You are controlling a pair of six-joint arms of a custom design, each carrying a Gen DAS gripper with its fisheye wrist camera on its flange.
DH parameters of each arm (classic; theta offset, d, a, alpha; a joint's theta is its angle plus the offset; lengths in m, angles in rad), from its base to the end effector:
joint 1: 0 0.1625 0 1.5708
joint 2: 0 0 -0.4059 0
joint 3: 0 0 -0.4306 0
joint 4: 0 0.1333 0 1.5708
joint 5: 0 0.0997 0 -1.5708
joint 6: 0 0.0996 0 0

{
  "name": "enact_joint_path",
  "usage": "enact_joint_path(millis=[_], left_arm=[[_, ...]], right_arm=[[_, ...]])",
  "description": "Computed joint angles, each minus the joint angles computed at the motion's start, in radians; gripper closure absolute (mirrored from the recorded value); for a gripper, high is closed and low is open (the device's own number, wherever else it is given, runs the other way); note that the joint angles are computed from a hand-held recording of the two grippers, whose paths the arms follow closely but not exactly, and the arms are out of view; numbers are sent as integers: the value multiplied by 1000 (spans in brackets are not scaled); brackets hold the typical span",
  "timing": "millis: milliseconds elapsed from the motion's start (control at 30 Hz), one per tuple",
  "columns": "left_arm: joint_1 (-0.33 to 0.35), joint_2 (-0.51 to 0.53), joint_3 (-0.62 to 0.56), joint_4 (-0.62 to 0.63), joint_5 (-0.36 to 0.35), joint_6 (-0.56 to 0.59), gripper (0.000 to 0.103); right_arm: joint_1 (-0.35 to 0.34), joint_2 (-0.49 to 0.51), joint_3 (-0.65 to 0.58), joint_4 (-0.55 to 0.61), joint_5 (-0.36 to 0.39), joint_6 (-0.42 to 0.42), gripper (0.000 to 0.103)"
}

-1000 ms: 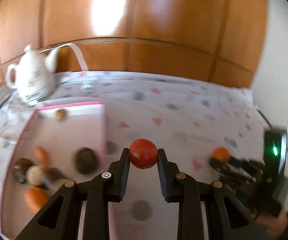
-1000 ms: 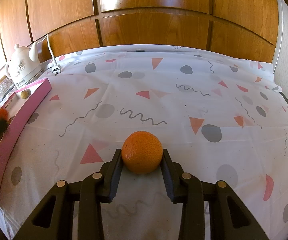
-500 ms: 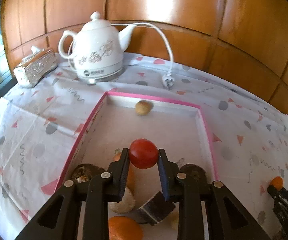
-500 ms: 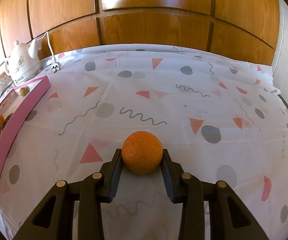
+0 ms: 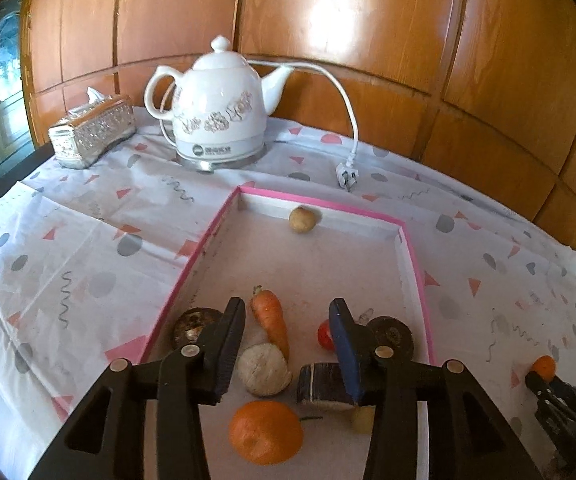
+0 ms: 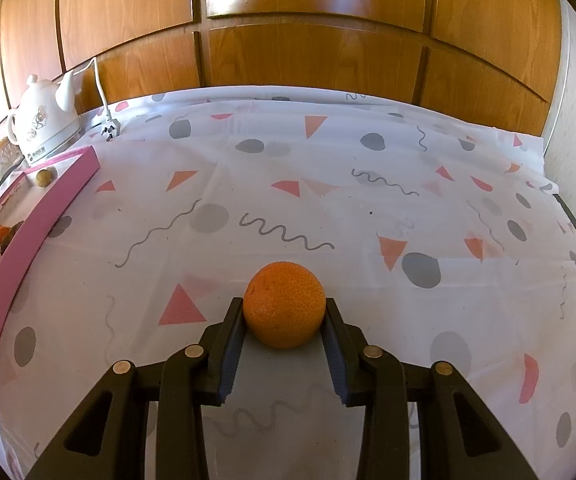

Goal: Organize fruits
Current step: 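Lower the orange into the tray and open the right gripper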

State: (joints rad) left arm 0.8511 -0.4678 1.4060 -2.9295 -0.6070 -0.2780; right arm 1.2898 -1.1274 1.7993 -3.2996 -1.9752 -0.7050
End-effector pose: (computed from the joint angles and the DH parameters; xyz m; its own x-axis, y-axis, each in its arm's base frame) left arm -0.3201 -0.6916 -0.0129 -0.7901 -0.0693 -0.6090 0.4003 0.6941 -0.5983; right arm -0.0870 -0.6409 0.3029 -0.6887 0.1388 0.7116 -0.4070 0.7383 -0.5379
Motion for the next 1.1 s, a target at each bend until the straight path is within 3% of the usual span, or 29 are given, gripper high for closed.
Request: enact_joint_path(millis=[267, 500, 733, 1100], left_arm=[[-25, -61, 100, -55, 27, -21, 55], [-34, -109, 173, -68, 62, -61, 51], [-39, -145, 225, -89, 95, -78, 43], [-40, -178, 272, -93, 127, -118, 26]], right_arm=[[22, -1, -13, 53, -19, 4, 66], [93, 3, -16, 146, 79, -13, 66], [192, 88, -108, 274, 156, -41, 66], [268, 234, -225, 353, 96, -70, 64]])
